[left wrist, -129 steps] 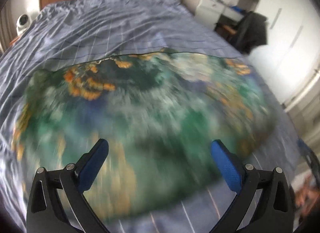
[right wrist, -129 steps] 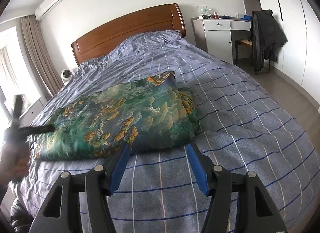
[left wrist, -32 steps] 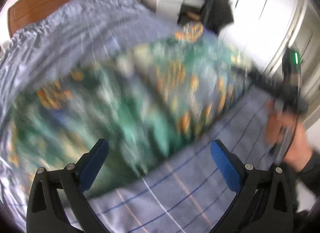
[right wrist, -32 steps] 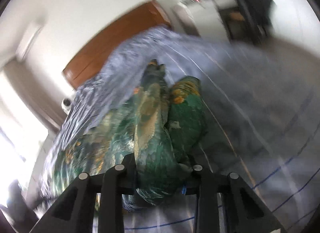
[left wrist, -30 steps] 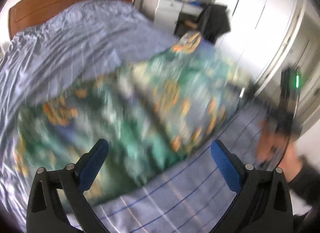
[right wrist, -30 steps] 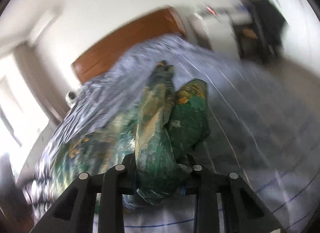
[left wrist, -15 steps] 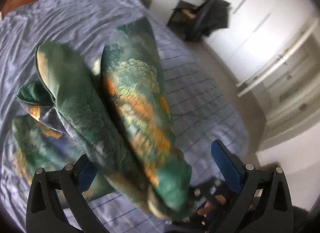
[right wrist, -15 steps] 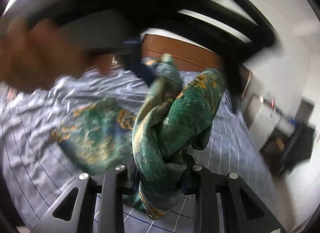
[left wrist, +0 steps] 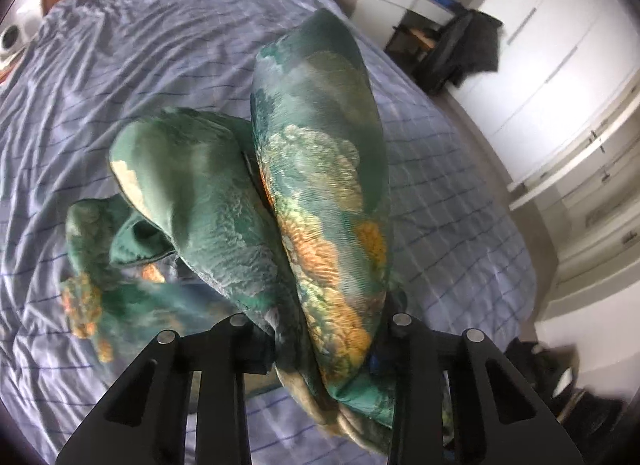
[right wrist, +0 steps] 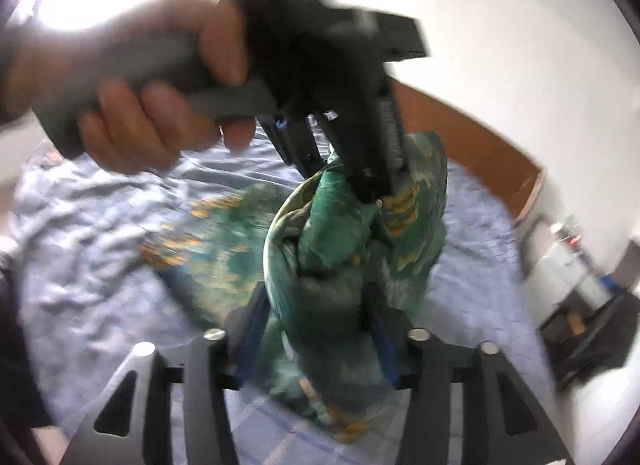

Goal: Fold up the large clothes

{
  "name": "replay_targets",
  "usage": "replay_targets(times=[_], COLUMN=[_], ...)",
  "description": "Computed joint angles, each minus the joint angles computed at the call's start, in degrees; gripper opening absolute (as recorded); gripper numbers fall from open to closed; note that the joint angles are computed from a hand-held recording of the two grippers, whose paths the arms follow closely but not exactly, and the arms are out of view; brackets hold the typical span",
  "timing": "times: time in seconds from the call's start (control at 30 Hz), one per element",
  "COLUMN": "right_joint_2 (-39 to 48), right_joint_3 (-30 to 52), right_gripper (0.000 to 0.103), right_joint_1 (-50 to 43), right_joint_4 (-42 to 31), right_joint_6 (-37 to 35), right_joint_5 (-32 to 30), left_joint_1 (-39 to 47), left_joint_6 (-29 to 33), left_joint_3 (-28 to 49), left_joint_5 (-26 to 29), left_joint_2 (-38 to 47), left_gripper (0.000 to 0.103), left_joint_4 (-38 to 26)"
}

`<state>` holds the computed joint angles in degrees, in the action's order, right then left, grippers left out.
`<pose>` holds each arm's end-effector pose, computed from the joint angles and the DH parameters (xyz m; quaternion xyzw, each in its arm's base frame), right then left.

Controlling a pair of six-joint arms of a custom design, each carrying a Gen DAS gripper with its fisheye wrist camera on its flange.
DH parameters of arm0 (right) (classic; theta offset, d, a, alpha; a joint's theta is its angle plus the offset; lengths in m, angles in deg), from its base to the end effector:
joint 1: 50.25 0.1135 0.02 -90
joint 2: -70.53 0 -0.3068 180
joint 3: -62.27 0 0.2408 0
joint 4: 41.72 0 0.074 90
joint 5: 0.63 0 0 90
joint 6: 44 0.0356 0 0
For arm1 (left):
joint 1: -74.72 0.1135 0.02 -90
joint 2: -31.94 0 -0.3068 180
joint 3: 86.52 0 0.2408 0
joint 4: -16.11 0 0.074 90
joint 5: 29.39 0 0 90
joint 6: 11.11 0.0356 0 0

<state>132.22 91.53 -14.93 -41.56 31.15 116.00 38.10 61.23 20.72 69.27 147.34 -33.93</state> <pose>0.1457 0.0837 0.1980 -0.2606 0.8190 -0.1150 0.4981 0.3560 -0.2712 0.2637 0.1784 0.9425 -0.1892 0.2100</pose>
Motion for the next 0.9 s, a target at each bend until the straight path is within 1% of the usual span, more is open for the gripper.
replay_targets(times=[0.03, 0.07, 0.1, 0.13, 0.17, 0.23, 0.27, 0.3, 0.33, 0.43, 0.53, 0.6, 0.63, 0.73, 0.8, 0.87, 0.9], right_joint_2=[-2.43, -4.96, -7.16, -7.64, -7.54, -4.81, -3.12, 1.25, 4.22, 16.46, 25.72, 31.39, 34.51, 42.81, 45.48, 45.98, 45.90], right_joint_3=[1.16, 2.38, 3.83, 4.53, 5.78, 7.45, 8.31, 9.50, 10.19, 13.47, 14.84, 15.13, 15.63, 16.94, 15.69, 15.80, 16.14], right_gripper=[0.056, 0.056, 0.056, 0.056, 0.056, 0.056, 0.048, 0.041, 0.033, 0.032, 0.032, 0.032, 0.032, 0.031, 0.029, 0.029, 0.029], right_joint_1=[-1.34, -3.51, -7.22, -9.76, -14.61, -20.50, -22.77, -25.68, -26.59, -28.18, -26.03, -24.81, -25.03, -26.77, -27.36, -27.07, -26.90], right_joint_4=[-3.73, -7.49, -11.12, -12.26, -13.35, -12.80, -12.40, -10.17, -8.70, -3.06, 2.89, 6.43, 7.61, 8.79, 12.60, 13.06, 12.51], right_joint_6=[1.80, 3.51, 5.40, 6.19, 7.31, 7.91, 7.94, 8.34, 8.80, 11.63, 12.88, 13.12, 13.24, 13.66, 13.61, 13.77, 13.80], right_joint_5=[-3.92, -8.41, -14.01, -16.99, -21.58, -24.85, -25.43, -27.08, -27.95, -30.96, -31.68, -31.48, -31.91, -33.69, -34.60, -34.36, -33.94], left_joint_1=[1.45, 2.87, 4.57, 6.36, 7.62, 10.44, 11.87, 13.42, 14.61, 17.72, 19.43, 19.10, 19.29, 20.79, 22.42, 22.99, 22.95], left_joint_6=[0.24, 0.71, 1.28, 1.75, 1.90, 2.17, 2.17, 2.29, 2.34, 1.75, 2.49, 3.38, 3.91, 2.61, 2.31, 0.81, 0.35], left_joint_3=[-3.12, -4.46, -7.13, -9.58, -11.38, -15.57, -17.37, -19.43, -20.72, -24.67, -26.85, -27.23, -27.18, -29.45, -31.44, -34.51, -34.90], left_joint_5=[0.23, 0.55, 0.89, 1.32, 1.58, 2.13, 2.33, 2.80, 3.35, 5.22, 6.85, 5.19, 4.92, 8.00, 9.72, 10.73, 10.69], left_joint_2=[-1.56, -2.09, -3.19, -3.98, -4.60, -5.95, -6.27, -6.60, -6.64, -5.73, -4.13, -2.51, -1.31, 1.78, 3.25, 3.13, 3.20], left_gripper=[0.032, 0.032, 0.032, 0.032, 0.032, 0.032, 0.032, 0.032, 0.032, 0.032, 0.033, 0.035, 0.036, 0.040, 0.042, 0.044, 0.044], left_joint_4=[1.73, 2.46, 3.90, 5.33, 6.38, 8.81, 10.01, 11.35, 12.25, 16.24, 19.62, 21.12, 21.84, 26.62, 30.67, 34.78, 35.57])
